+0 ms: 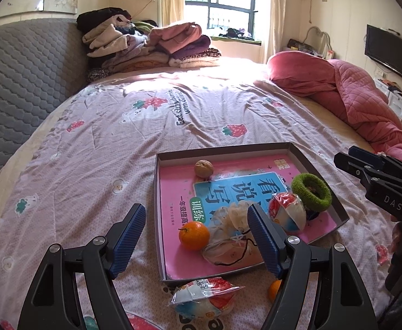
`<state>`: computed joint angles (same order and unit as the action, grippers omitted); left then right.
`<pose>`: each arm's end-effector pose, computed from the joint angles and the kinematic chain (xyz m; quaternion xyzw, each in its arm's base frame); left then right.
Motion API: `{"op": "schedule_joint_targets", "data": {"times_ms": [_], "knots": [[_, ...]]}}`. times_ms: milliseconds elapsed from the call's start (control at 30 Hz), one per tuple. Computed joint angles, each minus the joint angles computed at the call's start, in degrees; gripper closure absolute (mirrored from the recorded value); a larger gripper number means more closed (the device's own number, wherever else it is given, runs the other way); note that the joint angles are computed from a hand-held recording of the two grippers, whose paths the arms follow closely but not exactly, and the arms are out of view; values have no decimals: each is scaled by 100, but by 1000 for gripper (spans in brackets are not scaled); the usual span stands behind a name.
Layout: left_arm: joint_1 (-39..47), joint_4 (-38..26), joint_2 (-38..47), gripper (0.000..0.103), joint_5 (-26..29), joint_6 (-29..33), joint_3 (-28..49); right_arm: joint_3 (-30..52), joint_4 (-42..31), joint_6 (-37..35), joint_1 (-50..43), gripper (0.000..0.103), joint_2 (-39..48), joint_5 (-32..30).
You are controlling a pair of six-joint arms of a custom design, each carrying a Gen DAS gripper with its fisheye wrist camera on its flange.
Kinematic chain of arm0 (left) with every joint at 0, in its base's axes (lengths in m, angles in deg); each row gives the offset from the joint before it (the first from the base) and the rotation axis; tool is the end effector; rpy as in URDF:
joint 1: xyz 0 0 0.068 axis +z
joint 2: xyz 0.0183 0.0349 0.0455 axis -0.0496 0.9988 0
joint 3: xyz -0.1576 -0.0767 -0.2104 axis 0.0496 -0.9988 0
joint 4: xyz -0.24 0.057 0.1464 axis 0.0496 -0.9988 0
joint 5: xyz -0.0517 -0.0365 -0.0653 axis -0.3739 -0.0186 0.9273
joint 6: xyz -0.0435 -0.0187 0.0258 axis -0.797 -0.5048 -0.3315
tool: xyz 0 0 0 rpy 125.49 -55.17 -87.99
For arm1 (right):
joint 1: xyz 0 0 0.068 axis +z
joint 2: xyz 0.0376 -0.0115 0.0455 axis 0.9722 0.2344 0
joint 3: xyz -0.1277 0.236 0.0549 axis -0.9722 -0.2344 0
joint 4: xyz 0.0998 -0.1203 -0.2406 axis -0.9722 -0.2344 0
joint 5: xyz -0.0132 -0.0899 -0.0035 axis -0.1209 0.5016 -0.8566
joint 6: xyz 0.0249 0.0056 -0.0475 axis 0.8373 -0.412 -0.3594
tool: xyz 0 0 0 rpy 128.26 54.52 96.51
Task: Organize objects
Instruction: 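Withdraw both open tools from the tray toward the snack bag and loose orange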
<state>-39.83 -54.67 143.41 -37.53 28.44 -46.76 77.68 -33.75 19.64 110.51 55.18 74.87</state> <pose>0.2524 -0.1823 0.1184 0.1663 0.8986 -0.0927 0.3954 0.1890 0.1069 0.1184 0.0349 0.8906 -0.0045 0.4535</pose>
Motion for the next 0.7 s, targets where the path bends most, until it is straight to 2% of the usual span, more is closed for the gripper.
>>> {"op": "schedule_joint_targets", "data": {"times_ms": [267, 433, 700], "knots": [[-138, -79, -623, 25, -215, -61, -386, -91, -499, 240, 860, 55, -753, 630], [-153, -127, -851, 25, -213, -157, -581, -103, -630, 425, 1524, 53, -800, 1152], [-202, -39, -1012, 25, -312, -256, -982, -194, -513, 640, 2047, 51, -646, 1313]]}}
